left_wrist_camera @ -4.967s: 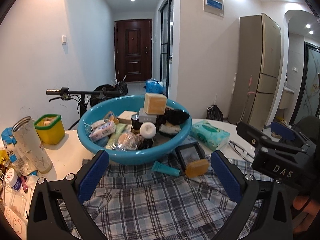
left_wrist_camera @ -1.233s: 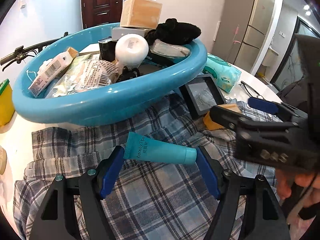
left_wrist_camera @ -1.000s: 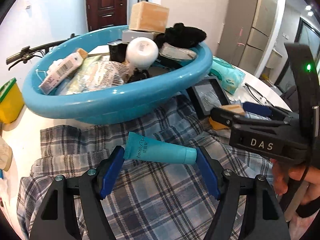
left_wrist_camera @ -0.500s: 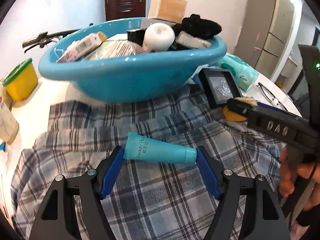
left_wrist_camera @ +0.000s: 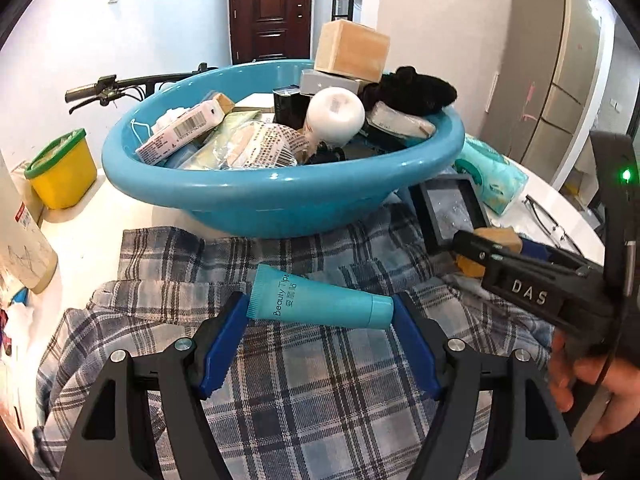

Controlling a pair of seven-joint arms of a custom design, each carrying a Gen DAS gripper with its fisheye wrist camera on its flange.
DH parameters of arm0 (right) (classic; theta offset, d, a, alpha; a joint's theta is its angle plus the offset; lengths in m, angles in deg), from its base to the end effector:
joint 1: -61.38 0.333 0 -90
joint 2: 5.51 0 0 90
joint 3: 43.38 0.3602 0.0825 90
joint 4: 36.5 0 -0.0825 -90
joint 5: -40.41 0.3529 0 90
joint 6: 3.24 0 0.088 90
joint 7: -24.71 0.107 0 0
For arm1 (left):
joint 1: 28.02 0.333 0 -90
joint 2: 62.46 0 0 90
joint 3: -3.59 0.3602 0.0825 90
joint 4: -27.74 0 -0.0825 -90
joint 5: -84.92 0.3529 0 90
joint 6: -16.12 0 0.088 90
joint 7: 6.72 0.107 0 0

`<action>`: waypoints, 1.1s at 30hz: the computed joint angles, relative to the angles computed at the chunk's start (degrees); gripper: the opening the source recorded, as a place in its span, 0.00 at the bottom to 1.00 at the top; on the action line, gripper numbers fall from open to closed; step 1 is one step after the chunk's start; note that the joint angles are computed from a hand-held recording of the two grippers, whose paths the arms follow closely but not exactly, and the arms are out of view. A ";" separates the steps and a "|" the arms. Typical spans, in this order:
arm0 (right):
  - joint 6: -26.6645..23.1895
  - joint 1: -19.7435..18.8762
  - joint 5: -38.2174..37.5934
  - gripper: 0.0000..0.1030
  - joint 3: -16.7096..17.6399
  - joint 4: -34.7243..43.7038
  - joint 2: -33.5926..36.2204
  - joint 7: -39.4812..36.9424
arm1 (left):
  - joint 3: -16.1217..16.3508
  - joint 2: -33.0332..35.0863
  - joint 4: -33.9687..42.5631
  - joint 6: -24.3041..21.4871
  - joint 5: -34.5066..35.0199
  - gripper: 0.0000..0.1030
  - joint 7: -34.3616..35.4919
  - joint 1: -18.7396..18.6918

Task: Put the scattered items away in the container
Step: 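Close the right tool on the amber soap case while the left tool holds the tube, then lift and carry the teal tube and amber soap case over the blue basin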

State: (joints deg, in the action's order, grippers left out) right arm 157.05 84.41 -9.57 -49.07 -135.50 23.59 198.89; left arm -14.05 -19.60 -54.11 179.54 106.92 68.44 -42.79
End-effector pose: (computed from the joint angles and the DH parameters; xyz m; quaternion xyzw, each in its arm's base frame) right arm 0.6505 0.2530 0.3976 -0.5196 0.7736 -0.2409 0.2711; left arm 0.6814 -0.3686 0.3975 -0.4860 0.8004 -0.3140 0.1567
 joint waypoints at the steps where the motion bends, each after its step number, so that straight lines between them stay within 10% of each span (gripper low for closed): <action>1: -0.01 0.01 0.01 0.60 0.06 0.08 0.05 -0.16 | -0.29 0.03 -0.05 -0.01 -0.29 0.73 0.07 0.27; 28: -4.07 1.66 -4.73 0.60 -0.02 -0.31 -2.48 1.58 | 1.76 -4.04 -5.17 7.45 3.85 0.73 -3.93 0.67; 33: -6.69 2.38 -6.83 0.60 0.32 1.31 -2.35 1.70 | 7.16 -5.86 -6.68 12.24 8.82 0.73 -8.02 -2.62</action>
